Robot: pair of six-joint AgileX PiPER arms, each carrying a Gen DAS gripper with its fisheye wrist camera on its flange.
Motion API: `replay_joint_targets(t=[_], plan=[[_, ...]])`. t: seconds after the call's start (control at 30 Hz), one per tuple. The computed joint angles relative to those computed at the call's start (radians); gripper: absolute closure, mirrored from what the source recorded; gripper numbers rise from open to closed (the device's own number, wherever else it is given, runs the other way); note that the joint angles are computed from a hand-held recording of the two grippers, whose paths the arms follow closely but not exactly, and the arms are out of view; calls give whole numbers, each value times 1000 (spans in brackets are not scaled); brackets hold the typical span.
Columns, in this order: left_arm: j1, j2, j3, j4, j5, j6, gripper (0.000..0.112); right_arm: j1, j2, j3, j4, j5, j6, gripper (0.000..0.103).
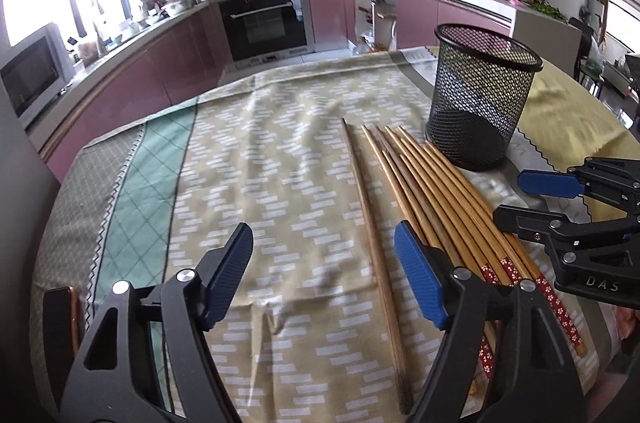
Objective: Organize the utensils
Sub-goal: 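Lower the right gripper onto a wooden chopstick and close on it, then lift the chopstick with the right gripper and drop it into the mesh cup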
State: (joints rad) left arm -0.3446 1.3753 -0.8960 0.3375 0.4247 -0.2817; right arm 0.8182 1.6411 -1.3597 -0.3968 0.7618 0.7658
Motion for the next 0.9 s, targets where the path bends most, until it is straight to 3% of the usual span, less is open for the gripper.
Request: replay_joint_targets(t=[0.13,0.3,0.37,0.5,0.67,0.9], plan=[[-4,60,-44,-61,12,69,48,-4,25,-35,23,23,-50,74],[3,152,-123,-157,47,165,66,-2,63,-96,47,79,-104,80],[15,177,-142,-215,48,215,69,-11,74,-117,68,84,-128,83],[27,230,-198,-283,55,267,78,-35,71,-111,122,57,-166,96],[35,262,-238,-351,66,300,102,-44,50,-82,142,25,-161,97],[70,207,-214,-458,77,373,104,-55,-29,-34,164,-18,-192,97]])
